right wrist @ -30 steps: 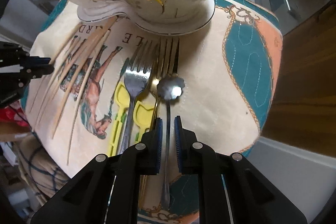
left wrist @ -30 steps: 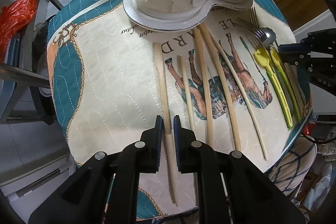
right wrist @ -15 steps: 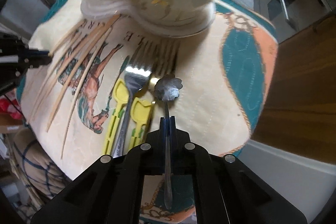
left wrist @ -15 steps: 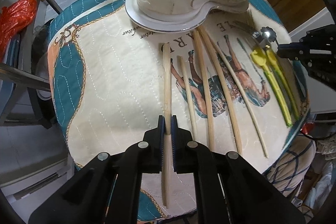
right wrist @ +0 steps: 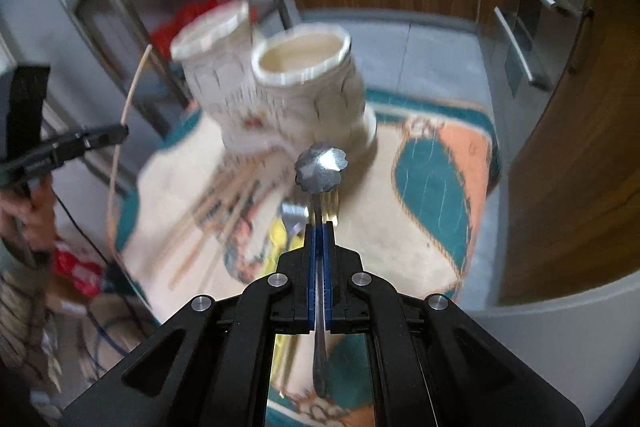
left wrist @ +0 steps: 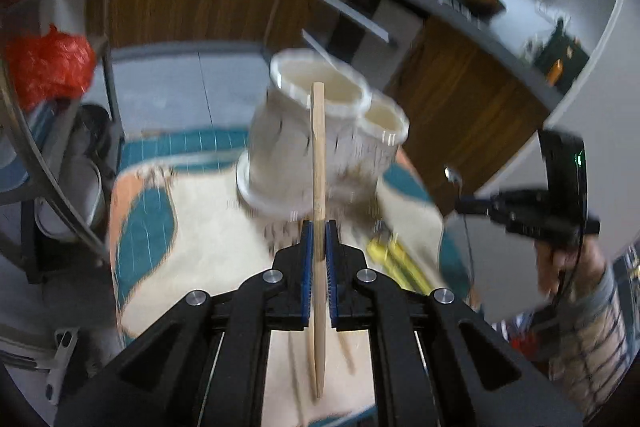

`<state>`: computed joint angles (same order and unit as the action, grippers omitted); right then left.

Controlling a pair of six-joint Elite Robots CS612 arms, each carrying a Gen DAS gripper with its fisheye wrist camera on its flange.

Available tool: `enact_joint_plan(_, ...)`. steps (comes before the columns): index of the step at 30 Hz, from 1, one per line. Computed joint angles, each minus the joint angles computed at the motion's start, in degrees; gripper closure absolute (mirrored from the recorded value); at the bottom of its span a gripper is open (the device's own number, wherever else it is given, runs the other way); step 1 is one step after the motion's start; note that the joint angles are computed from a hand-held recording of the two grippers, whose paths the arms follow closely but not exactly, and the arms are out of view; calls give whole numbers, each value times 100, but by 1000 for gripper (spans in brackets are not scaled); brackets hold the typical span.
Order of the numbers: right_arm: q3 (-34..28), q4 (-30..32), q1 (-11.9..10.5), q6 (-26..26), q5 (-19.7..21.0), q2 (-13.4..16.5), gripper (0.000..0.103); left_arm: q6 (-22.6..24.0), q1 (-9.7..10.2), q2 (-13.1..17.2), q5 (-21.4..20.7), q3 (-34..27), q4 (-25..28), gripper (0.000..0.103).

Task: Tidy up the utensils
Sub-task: 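Lift the spoon and chopstick and carry both over the ceramic holder, then drop the spoon and chopstick into the holder cups by opening both tools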

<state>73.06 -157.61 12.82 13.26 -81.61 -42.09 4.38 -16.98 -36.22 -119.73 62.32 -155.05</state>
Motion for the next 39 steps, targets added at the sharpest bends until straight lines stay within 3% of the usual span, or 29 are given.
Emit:
enact_joint_plan(4, 130, -1069, -18, 403, -90, 38, 99, -589, -89, 55, 193, 82, -1098, 97)
enact_joint_plan(10, 59, -2121, 52, 508, -532, 146, 99, -991, -192, 120, 646, 62, -2267, 97)
enact_joint_plan(21, -712, -3540, 170, 293, -1057, 675, 99, -1188, -357, 464, 1050, -565, -3347, 97)
enact_joint_plan(22, -860, -3651, 150, 271, -957, 761, 99, -1214, -365, 488, 1077, -623, -3362, 97)
enact_joint_plan(32, -1878, -3302, 81, 270, -1080, 1317, 99, -1319, -453, 1031, 1492, -1562, -3473, 97)
enact_joint_plan(39, -1966, -3040, 89, 292, -1237, 1456, 99, -1097, -508, 1135, 1555, -1476, -3309, 97)
